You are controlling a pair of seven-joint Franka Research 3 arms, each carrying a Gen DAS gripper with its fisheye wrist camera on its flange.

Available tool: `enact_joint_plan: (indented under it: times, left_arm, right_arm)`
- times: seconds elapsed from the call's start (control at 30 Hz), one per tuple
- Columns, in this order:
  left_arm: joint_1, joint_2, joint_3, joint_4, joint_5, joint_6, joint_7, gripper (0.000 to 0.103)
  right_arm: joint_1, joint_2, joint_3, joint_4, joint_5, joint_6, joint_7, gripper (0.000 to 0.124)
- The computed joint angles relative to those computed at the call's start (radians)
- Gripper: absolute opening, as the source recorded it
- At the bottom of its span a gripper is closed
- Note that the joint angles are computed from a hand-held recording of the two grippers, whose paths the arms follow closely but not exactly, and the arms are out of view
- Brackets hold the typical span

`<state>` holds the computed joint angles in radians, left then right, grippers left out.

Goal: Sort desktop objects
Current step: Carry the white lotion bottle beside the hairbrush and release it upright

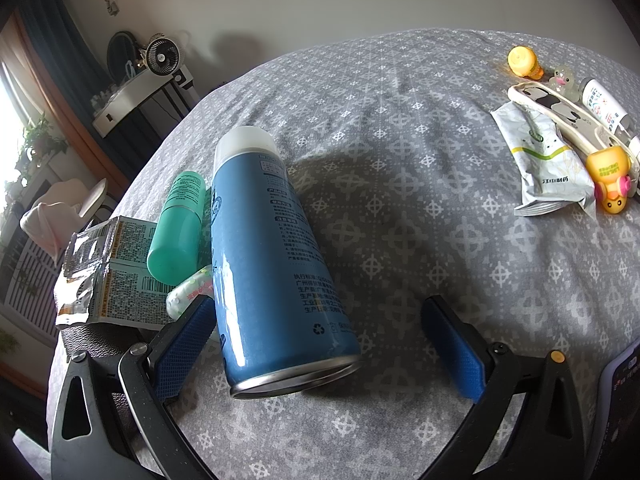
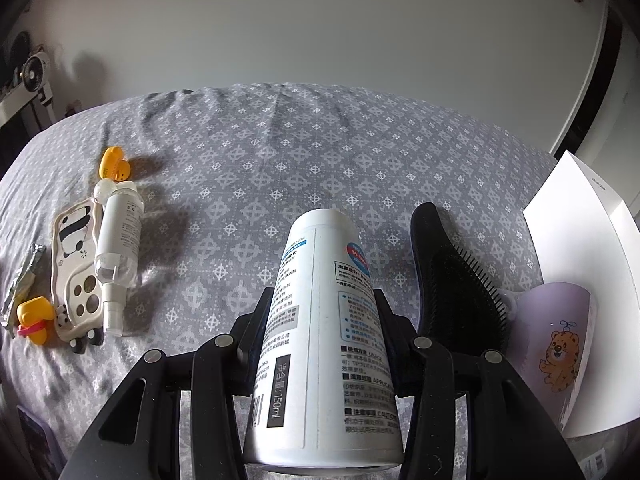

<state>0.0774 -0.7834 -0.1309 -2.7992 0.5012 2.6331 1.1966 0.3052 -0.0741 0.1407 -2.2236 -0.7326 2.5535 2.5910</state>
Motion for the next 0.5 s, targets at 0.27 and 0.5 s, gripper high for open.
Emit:
enact_joint_plan:
  times: [0.27,0.5]
  left_arm:
    - [0.001,-0.001,-0.001,-0.001,-0.001,0.0,0.001,0.103]
    - [0.002,0.0,-0.001,-0.001,-0.001,0.002,0.001,0.103]
  right_arm:
    - [0.002,0.001,-0.003,-0.006,0.023,-0.016,-0.002,0.043]
    - [-0.03,-0.067,0.018,-0.059,-0.067,0.035,0.125,0.081]
